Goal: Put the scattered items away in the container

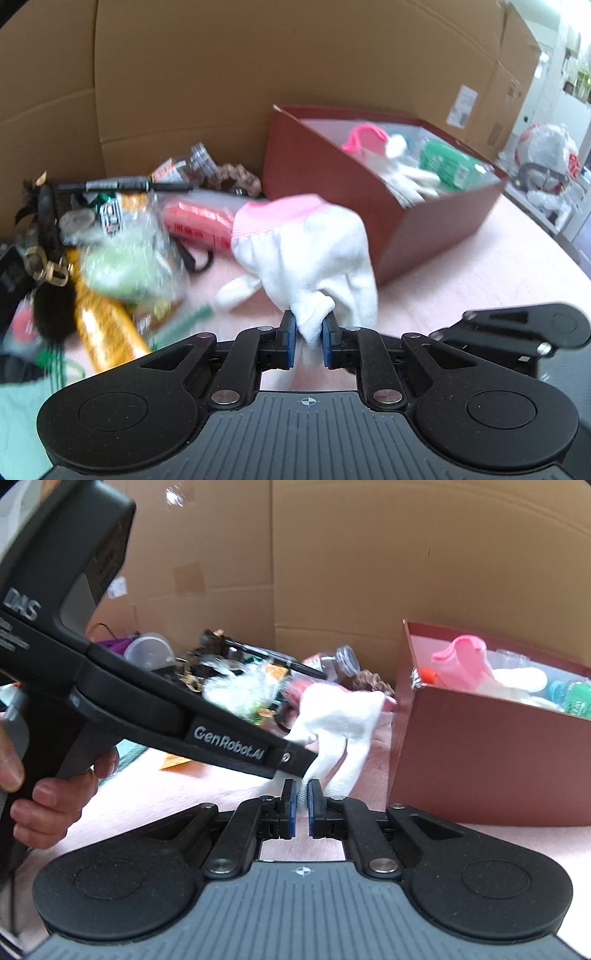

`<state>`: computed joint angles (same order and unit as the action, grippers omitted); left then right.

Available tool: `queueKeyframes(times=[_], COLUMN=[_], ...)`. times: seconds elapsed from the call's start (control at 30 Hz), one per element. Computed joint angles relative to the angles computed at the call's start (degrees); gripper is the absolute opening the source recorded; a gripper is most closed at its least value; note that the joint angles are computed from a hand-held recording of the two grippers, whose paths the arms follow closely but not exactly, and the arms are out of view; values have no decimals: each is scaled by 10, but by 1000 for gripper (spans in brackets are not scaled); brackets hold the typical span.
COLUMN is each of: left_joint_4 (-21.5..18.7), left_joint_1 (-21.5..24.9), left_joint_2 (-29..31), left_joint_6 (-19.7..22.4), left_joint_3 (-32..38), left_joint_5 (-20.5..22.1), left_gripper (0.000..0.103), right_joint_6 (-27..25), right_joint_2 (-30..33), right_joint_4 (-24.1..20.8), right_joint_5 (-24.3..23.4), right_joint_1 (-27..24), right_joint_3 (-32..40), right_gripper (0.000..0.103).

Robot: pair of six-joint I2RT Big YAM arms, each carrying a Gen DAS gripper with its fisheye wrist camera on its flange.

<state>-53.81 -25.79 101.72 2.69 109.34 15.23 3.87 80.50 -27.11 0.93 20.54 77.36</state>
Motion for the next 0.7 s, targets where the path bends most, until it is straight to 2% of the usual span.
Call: queueKeyframes(times=[0.07, 0.23, 0.3, 0.33, 0.4, 0.47, 0.57, 0.6, 0.63, 0.67, 0.7], left_joint_4=[-9, -29, -38, -38, -26, -18, -7, -2, 5, 14, 24], left_joint_1=[-3, -13, -18, -20, -26, -26, -16, -13, -9, -5, -2], left_joint_2=[-19, -55, -59, -61, -67, -73, -84, -89, -92, -95, -95], left_joint_6=[9, 51, 60, 61, 63, 61, 50, 47, 43, 37, 30], left_joint_3=[-23, -71, -81, -87, -102, -111, -116, -116, -115, -114, -112], left_joint_5=[8, 23, 29, 30, 24, 25, 39, 39, 38, 36, 35], left_gripper=[11, 12, 20, 36, 42, 52, 66, 68, 71, 76, 79], right_joint_6=[0, -17, -19, -17, -8, 1, 1, 3, 6, 11, 16], right_joint_2=[-27, -69, -83, -82, -92, -103, -111, -112, -112, -113, -115], right_joint_4=[-6, -48, -67, -77, -85, -88, -87, -84, -78, -70, -60], right_joint_5=[-24, -36, -32, -26, -14, -4, 25, 31, 38, 47, 54], right_joint_1=[-1, 11, 18, 21, 24, 23, 21, 18, 15, 14, 13], right_joint_3=[-21, -59, -73, -72, -82, -91, -94, -93, -93, -94, -98], right_gripper=[8, 8, 8, 8, 9, 11, 23, 32, 47, 55, 67])
